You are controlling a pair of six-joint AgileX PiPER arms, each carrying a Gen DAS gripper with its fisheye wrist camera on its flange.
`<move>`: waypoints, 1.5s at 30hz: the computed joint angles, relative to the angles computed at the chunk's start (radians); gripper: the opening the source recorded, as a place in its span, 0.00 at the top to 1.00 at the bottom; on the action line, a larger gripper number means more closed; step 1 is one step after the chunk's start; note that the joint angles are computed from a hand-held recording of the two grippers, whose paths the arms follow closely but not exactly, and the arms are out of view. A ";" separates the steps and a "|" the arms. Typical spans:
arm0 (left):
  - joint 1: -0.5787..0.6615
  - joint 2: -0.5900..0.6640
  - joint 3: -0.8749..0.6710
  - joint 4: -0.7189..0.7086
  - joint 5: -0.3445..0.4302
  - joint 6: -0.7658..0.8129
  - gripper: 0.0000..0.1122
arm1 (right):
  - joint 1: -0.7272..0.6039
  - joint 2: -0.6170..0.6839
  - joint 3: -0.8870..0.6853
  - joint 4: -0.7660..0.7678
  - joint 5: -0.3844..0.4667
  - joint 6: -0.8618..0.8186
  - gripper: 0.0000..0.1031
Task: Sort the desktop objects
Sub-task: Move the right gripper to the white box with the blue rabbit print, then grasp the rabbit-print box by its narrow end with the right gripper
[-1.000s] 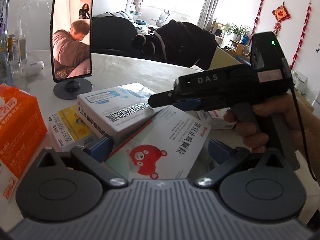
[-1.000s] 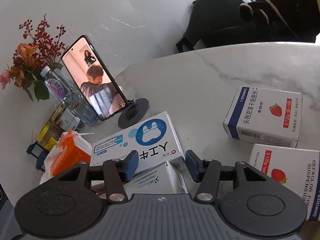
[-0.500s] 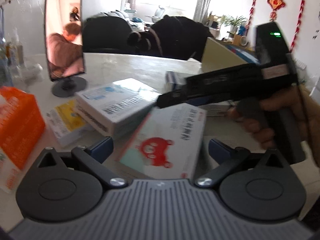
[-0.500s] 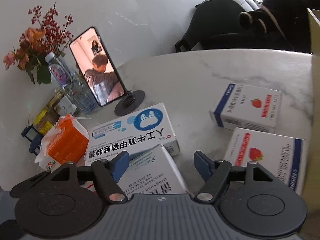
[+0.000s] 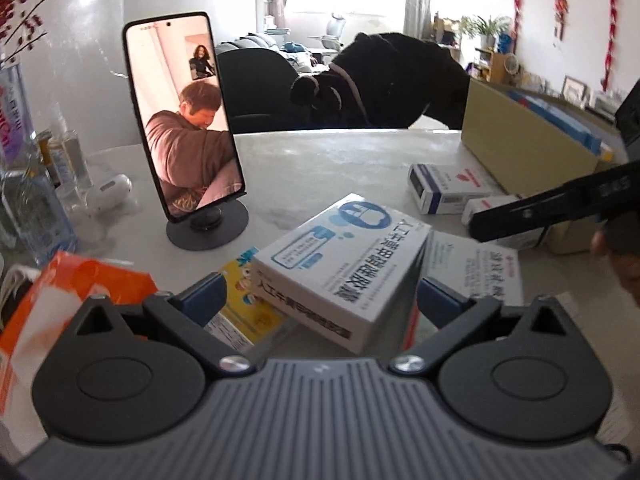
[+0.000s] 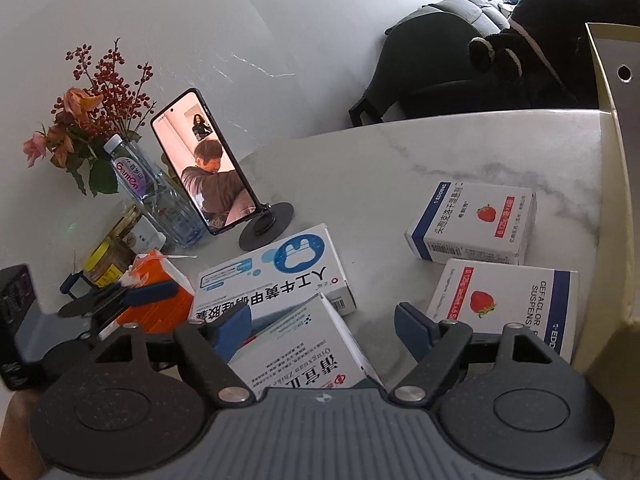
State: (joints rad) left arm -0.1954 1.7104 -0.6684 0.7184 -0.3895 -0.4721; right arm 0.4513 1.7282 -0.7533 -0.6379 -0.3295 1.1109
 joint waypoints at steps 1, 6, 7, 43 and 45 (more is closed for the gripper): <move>0.006 0.008 -0.008 0.026 -0.003 -0.007 0.08 | -0.001 -0.003 0.003 -0.014 -0.003 0.014 0.20; 0.021 0.044 -0.054 0.184 0.001 -0.083 0.08 | -0.005 -0.023 0.028 -0.029 -0.033 0.034 0.19; 0.021 0.049 -0.062 0.199 0.004 -0.084 0.08 | -0.004 -0.027 0.034 -0.020 -0.037 0.032 0.19; 0.019 0.101 -0.006 -0.017 -0.158 -0.071 0.17 | -0.004 -0.087 0.208 0.139 -0.219 0.031 0.10; -0.003 0.069 -0.004 -0.030 -0.104 -0.116 0.17 | -0.012 -0.082 0.209 0.108 -0.234 0.071 0.10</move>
